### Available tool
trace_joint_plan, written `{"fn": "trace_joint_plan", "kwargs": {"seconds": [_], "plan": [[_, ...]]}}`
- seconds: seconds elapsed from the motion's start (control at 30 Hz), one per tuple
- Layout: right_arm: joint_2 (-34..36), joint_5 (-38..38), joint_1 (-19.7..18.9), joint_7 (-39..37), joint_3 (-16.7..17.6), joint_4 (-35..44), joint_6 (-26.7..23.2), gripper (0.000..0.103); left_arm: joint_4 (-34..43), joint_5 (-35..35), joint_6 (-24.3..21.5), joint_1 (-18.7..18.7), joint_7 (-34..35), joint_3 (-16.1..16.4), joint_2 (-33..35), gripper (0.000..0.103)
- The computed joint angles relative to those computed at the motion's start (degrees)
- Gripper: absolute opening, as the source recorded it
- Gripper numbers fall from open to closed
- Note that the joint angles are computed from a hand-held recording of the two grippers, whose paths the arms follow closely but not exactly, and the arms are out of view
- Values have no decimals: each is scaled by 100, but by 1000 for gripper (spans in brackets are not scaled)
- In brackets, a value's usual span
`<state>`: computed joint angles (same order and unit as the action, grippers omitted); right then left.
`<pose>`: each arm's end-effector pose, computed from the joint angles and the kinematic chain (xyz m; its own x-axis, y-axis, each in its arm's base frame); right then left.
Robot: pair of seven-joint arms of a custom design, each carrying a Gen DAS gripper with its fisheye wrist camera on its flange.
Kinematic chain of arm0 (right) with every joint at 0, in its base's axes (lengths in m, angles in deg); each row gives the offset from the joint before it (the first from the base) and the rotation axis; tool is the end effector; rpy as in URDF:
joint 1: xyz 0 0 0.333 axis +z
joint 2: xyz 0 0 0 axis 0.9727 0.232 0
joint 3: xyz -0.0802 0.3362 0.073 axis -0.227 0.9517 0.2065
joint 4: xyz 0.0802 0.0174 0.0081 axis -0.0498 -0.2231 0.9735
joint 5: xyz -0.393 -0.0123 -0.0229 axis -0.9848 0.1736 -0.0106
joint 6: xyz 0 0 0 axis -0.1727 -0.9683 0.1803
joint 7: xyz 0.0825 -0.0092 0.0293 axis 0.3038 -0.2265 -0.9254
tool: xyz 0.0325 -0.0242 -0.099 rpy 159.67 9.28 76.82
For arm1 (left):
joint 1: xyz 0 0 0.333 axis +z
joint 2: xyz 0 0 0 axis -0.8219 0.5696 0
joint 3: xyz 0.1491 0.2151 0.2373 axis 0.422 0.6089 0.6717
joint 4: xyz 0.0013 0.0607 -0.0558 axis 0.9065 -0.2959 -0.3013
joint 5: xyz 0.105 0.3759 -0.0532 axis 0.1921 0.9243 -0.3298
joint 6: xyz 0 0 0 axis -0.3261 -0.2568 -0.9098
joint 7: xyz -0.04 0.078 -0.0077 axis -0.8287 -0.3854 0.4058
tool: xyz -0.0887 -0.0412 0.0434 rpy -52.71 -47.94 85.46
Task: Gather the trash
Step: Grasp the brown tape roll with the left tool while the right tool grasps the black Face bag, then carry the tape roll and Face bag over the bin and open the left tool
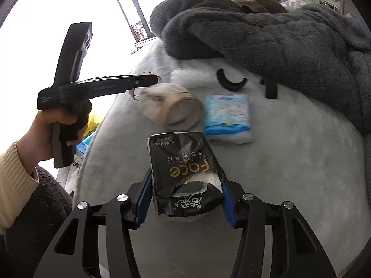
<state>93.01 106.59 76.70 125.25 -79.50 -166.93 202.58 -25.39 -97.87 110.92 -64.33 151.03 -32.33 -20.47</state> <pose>0.6698 0.0653 0.4970 0.5943 -0.7602 -0.2625 -0.7347 -0.3805 -0.5617 0.7255 -0.1946 0.4853 -0.2063 -0.9534 0.2200 -0.7535 0.0113 -0.6574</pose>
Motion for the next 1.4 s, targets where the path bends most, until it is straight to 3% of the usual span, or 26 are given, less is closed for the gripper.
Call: {"fn": "trace_joint_plan", "kwargs": {"seconds": [0.13, 0.37, 0.63, 0.83, 1.03, 1.4], "plan": [[-71, -9, 70, 65, 23, -67, 3, 53, -342, 342, 133, -214, -442, 364, -265, 23], [-173, -102, 232, 243, 39, -71, 80, 53, -949, 898, 302, -261, -1082, 652, -738, 23], [-237, 20, 476, 342, 159, 19, 234, 53, -1691, 1367, 451, -79, -1628, 761, -1288, 23], [-259, 147, 654, 388, 243, 97, 347, 53, -2152, 1719, 407, 122, -1963, 780, -1594, 23], [-179, 219, 821, 466, 335, 267, 402, 53, -2706, 1386, 323, 454, -2045, 576, -1846, 23], [55, 175, 1098, 650, 532, 616, 439, 53, -3485, 1104, 236, 713, -2009, 415, -2172, 23]]}}
